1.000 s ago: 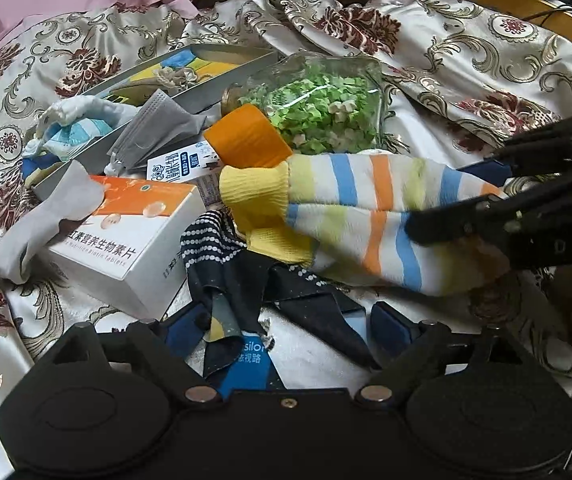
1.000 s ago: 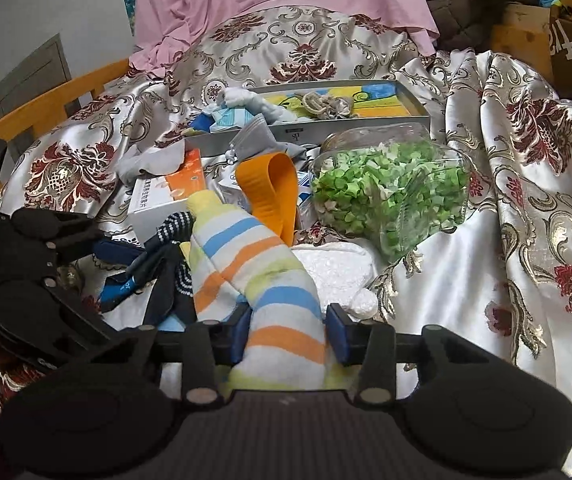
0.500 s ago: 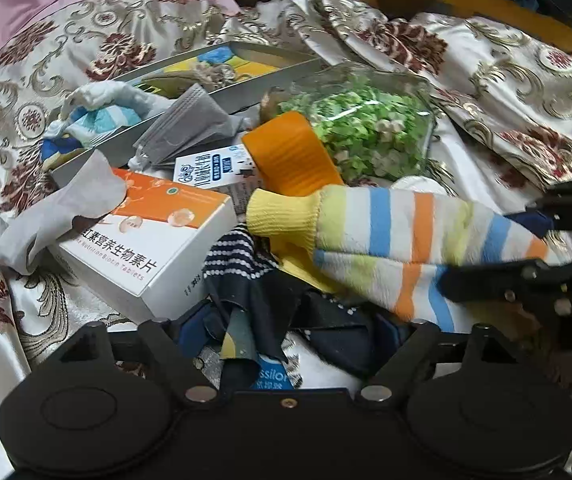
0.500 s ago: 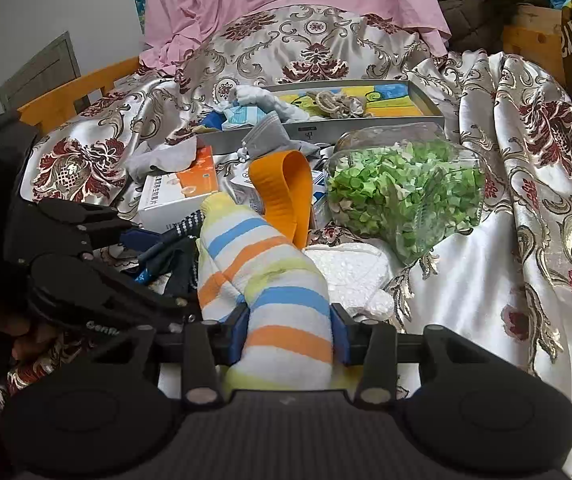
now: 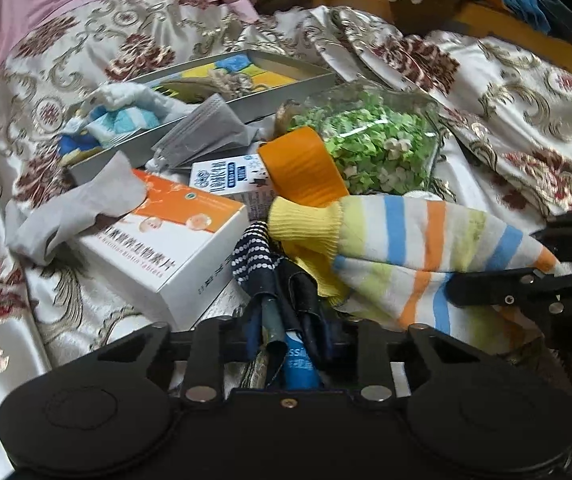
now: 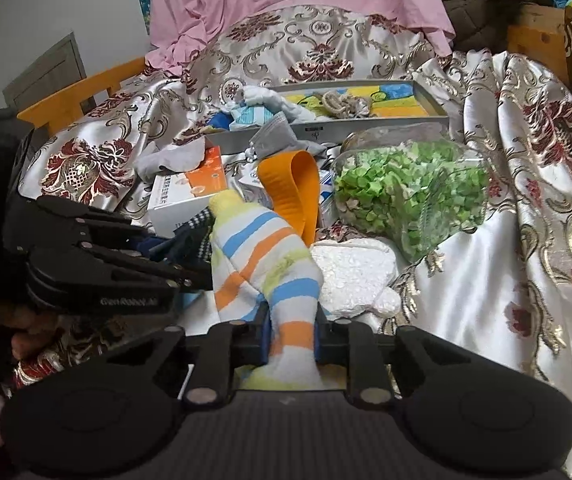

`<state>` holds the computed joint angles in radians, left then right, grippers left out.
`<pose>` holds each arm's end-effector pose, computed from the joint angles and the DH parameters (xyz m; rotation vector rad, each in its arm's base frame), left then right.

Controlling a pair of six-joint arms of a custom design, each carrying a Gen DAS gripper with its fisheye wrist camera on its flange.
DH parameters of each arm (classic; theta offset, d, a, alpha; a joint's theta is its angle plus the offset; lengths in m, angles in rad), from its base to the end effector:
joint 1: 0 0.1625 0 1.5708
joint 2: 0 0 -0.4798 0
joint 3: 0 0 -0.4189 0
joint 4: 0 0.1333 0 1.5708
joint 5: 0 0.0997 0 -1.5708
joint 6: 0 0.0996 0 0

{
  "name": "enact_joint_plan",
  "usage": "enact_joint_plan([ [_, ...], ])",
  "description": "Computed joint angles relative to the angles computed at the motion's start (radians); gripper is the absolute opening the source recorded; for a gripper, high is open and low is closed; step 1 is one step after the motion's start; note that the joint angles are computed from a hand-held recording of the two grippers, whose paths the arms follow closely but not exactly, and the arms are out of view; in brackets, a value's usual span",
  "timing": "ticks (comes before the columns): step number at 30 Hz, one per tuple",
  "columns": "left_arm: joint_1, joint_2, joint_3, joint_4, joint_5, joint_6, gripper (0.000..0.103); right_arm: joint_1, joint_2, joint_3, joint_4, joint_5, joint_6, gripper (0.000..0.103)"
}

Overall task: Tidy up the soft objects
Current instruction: 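Lift both held socks up off the pile, then carry both socks over the painted tray and open both grippers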

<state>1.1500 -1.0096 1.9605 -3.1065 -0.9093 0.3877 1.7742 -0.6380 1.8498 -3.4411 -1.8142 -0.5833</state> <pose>-0.0779 -0.6501 0.2173 0.7148 2.3007 -0.7349 0.2425 -0.6347 0.0406 0.9182 -2.5030 0.8323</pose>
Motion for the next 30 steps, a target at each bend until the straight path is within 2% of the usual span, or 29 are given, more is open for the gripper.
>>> enact_joint_plan([
  [2,-0.004,-0.014,0.007,0.019,0.005,-0.039,0.019,0.004,-0.001,0.011,-0.033,-0.005,-0.015,0.017],
  [8,-0.032,-0.058,0.040,0.089,0.045,-0.163,0.016,0.009,-0.015,0.044,-0.089,-0.002,-0.052,0.015],
  [12,-0.053,-0.085,0.074,0.093,0.040,-0.218,0.015,0.005,-0.034,0.071,-0.110,0.038,-0.059,0.015],
  [16,-0.082,-0.108,0.126,0.035,0.024,-0.260,0.015,-0.001,-0.054,0.104,-0.145,0.098,-0.074,0.015],
  [23,-0.119,-0.130,0.196,-0.159,-0.005,-0.272,0.015,-0.011,-0.078,0.149,-0.216,0.199,-0.100,0.015],
  [27,-0.127,-0.132,0.209,-0.191,0.009,-0.280,0.015,-0.004,-0.087,0.160,-0.234,0.206,-0.135,0.015],
  [30,-0.130,-0.129,0.207,-0.213,0.017,-0.256,0.015,0.013,-0.087,0.160,-0.256,0.183,-0.207,0.015],
])
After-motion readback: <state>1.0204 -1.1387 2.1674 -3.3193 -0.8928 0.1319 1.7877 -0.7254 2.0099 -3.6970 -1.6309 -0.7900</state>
